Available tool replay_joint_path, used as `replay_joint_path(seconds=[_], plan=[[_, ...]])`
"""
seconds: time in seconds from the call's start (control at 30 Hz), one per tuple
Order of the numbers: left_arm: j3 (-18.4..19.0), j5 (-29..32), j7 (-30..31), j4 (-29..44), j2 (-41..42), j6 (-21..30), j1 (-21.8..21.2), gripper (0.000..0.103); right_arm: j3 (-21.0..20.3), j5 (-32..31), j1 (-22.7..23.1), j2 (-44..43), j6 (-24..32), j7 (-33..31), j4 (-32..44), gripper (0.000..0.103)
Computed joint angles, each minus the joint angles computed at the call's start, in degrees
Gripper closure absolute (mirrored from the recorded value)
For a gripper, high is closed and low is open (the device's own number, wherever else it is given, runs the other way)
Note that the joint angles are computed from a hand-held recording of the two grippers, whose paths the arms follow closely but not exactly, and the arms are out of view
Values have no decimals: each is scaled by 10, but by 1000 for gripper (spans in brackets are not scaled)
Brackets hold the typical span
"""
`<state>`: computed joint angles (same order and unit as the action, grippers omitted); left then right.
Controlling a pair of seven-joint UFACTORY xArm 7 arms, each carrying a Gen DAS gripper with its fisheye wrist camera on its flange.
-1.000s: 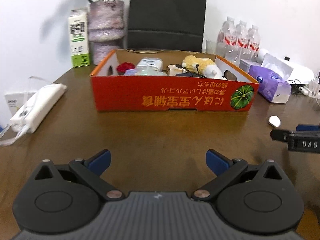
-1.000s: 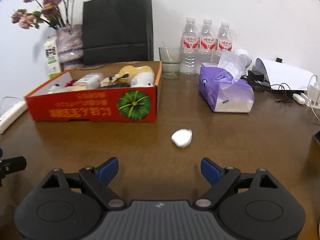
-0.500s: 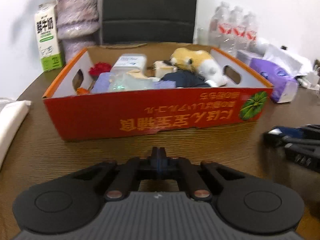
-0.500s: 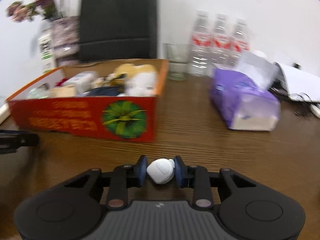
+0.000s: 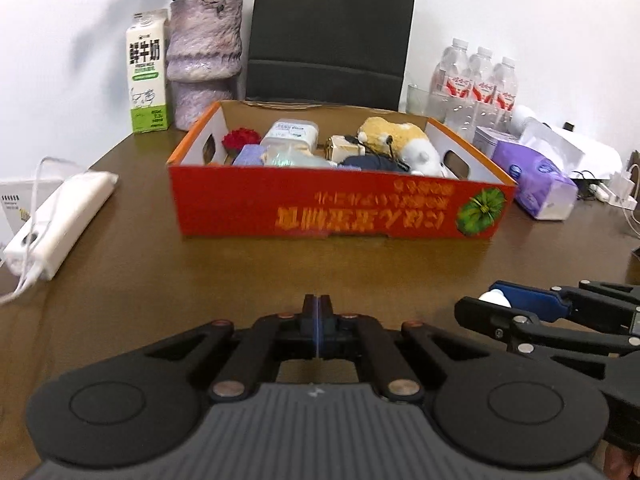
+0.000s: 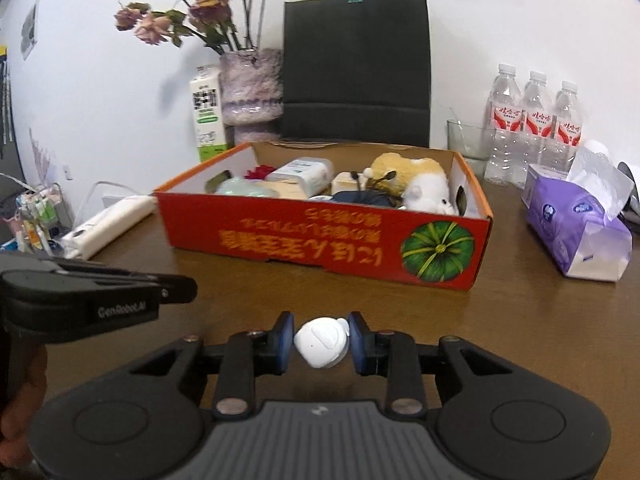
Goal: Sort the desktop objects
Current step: 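Carry the white object over the box and open the right gripper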
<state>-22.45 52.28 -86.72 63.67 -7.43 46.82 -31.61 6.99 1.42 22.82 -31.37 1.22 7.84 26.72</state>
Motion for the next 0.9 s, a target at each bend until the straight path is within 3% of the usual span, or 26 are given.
replay_joint_path(seconds=[0.13,0.4,0.57,0.9], plan=[[-22,-20,-9,-35,-47,16,-13,101,21,-4,7,-77,33,9,-44,75],[-95,-82,-36,-89,-130,61,-22,101,54,4,39,-315,164,76,-142,75],[-131,-114,-29,-99,-153,92,-22,101,107,-23,63,-453,222,117,-185,75],[-154,-138,-26,-107,-181,90,7,100,111,-47,82,-453,224,145,-179,75]])
